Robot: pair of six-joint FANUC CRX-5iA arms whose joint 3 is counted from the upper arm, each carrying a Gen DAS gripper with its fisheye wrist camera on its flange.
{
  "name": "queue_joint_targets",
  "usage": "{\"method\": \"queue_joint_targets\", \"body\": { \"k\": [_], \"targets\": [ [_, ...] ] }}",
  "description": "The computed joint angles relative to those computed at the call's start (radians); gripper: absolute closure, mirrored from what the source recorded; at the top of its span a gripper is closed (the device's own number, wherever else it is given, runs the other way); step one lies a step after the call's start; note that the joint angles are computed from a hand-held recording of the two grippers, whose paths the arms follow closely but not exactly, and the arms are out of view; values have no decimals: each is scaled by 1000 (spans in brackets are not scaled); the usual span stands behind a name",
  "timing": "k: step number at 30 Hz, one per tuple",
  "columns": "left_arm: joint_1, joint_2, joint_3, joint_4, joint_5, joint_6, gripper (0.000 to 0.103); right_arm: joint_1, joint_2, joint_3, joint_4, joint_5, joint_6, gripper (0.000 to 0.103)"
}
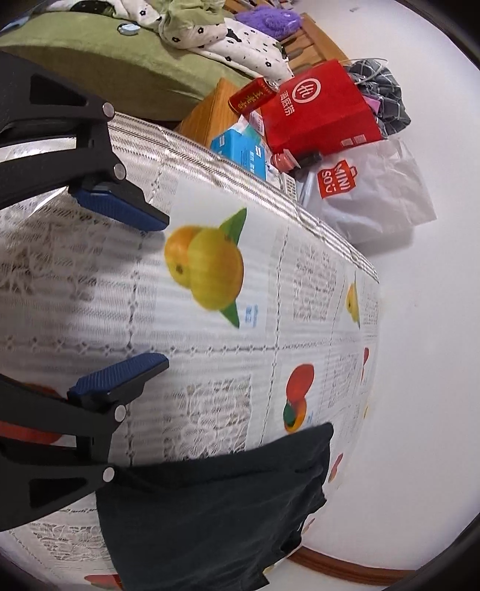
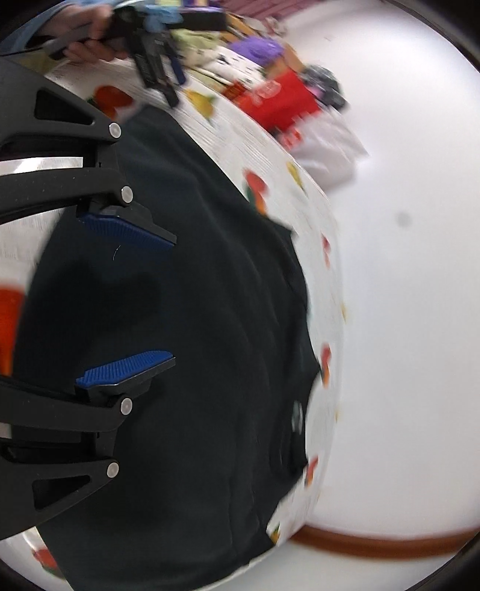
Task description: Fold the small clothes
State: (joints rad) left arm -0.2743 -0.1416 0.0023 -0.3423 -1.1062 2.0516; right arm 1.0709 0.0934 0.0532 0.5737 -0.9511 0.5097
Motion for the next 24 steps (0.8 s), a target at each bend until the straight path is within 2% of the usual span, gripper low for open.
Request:
{"method": "queue_joint_targets", "body": {
  "k": [3,6,13,16,24],
  "targets": [
    [1,3,-1,-21,10,1,28,58,37,33,-11,-39,71,47],
    [33,-3,-19,27,35,-22,26,103,39,15,20,-56,109,47],
    [27,1,-18,19,36,-10,24,188,51,-24,124,-97,201,37],
    [17,3,-13,3,29,2,24,201,76,-18,168,-102,225,29],
    [13,1,-14,-3,28,11,24,197,189,76,218,-113,296,28]
  ]
}}
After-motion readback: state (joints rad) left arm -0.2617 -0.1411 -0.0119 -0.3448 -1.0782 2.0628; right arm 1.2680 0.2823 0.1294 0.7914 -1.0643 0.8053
